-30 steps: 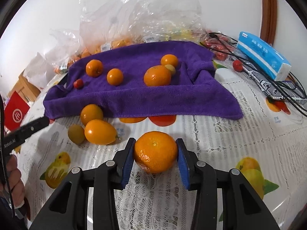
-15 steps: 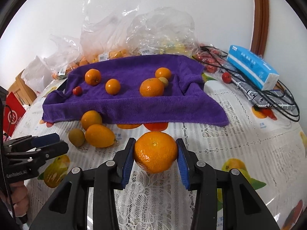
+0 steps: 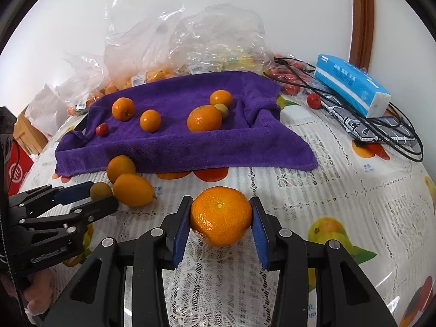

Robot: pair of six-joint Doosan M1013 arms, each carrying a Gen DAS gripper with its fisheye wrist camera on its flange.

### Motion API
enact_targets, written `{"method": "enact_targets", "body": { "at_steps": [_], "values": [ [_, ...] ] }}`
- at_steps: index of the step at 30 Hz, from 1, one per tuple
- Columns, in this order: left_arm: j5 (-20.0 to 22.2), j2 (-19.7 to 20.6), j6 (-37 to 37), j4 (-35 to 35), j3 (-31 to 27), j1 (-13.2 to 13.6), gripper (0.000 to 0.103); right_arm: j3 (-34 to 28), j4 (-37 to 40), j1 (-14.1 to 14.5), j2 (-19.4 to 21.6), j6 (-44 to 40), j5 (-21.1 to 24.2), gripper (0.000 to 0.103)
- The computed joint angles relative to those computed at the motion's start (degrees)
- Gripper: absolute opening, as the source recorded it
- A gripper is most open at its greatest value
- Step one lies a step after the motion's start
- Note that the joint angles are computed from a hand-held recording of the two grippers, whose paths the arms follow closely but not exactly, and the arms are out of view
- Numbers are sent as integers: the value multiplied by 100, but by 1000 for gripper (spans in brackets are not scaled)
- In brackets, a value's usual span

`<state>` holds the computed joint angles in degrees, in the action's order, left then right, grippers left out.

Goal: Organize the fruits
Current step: 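Grasp the brownish-green fruit with the left tool while the right tool holds its orange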

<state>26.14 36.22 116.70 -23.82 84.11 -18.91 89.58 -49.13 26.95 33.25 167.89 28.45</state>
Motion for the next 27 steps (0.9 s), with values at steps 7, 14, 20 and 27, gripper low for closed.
{"method": "enact_targets", "body": {
  "at_steps": [7, 14, 20, 27],
  "values": [
    [164, 29, 484, -789, -29, 123, 27, 0, 57, -11, 2, -16, -21, 42],
    [183, 31, 498, -866, -23, 116, 28, -23, 152, -18, 19, -135, -38, 42],
    [122, 27, 286, -546, -27, 80, 28, -85, 382, -15, 52, -417, 0, 42],
    [91, 26, 184, -492, -28, 70, 28, -36, 512, -69, 29, -366, -167, 42]
  ]
}}
